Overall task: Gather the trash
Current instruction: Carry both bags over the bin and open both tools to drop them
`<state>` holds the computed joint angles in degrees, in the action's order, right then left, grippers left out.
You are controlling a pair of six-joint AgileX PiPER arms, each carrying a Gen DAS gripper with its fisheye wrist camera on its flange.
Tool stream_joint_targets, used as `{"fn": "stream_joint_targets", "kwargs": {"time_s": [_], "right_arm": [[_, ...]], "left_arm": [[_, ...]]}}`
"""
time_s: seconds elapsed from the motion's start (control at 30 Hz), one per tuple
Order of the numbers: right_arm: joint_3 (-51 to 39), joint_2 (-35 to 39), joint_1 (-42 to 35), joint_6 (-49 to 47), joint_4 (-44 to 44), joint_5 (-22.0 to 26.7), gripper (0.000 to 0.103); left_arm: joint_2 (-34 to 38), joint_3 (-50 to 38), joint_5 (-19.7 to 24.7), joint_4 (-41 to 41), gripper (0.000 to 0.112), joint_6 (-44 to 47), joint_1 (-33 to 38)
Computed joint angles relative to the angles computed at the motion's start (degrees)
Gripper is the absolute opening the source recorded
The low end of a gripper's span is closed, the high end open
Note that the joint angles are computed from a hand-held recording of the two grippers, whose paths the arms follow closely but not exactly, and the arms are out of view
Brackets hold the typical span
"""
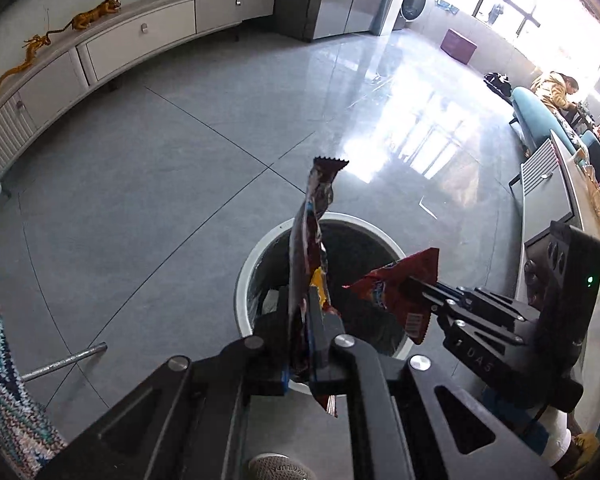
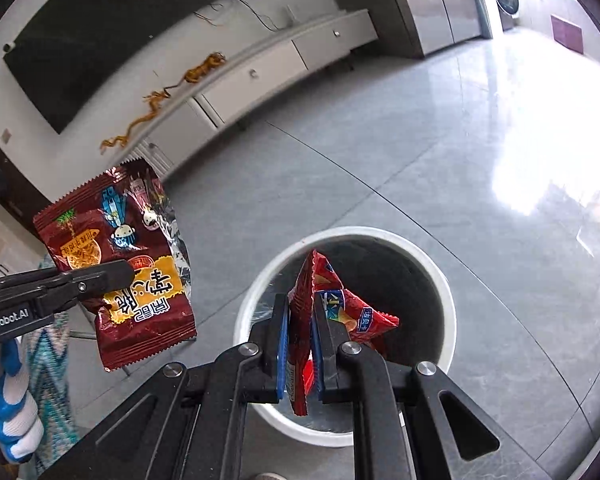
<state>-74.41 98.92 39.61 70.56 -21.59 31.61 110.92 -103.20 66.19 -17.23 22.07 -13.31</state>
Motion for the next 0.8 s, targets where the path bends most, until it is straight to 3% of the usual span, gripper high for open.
{"fn": "stream_joint_targets", "kwargs": {"time_s": [0.1,0.17,0.23,0.3,0.6,0.7,0.8], "right_arm": [[0.01,1.84,-1.14,-0.78,1.55,0.0,0.011],[0.06,2.27,-1.23,0.56,0.98,0.83,0.031],[1.17,1.34,-0.54,3.28,-0.87,1.09,0.043],[1.95,-0.16,0.72,5.18,-2.04,2.44,0.043],[0.34,-4.91,5.56,11.87,-9.83,10.99,0.045],[-1.58,-7.03,8.52,15.1,-13.61,15.62,0.046],[-6.83,-8.15,13.42,16.43,-17.87,23.45,0.048]], "left_arm": [[2.6,-1.97,0.4,-0.39,0.008,-1.28,-0.68],[3.65,-3.05,0.9,-0.62,0.016,-1.92,-0.62],[3.94,-3.88,1.13,-1.61,0.04,-2.31,-0.45],[3.08,-3.7,1.03,-2.11,0.045,-2.39,-0.48],[-6.67,0.07,1.35,-5.64,0.045,1.48,2.91],[-11.44,0.71,1.94,-8.43,0.045,3.47,6.12],[-16.67,1.46,2.91,-11.92,0.045,6.72,10.7]]}}
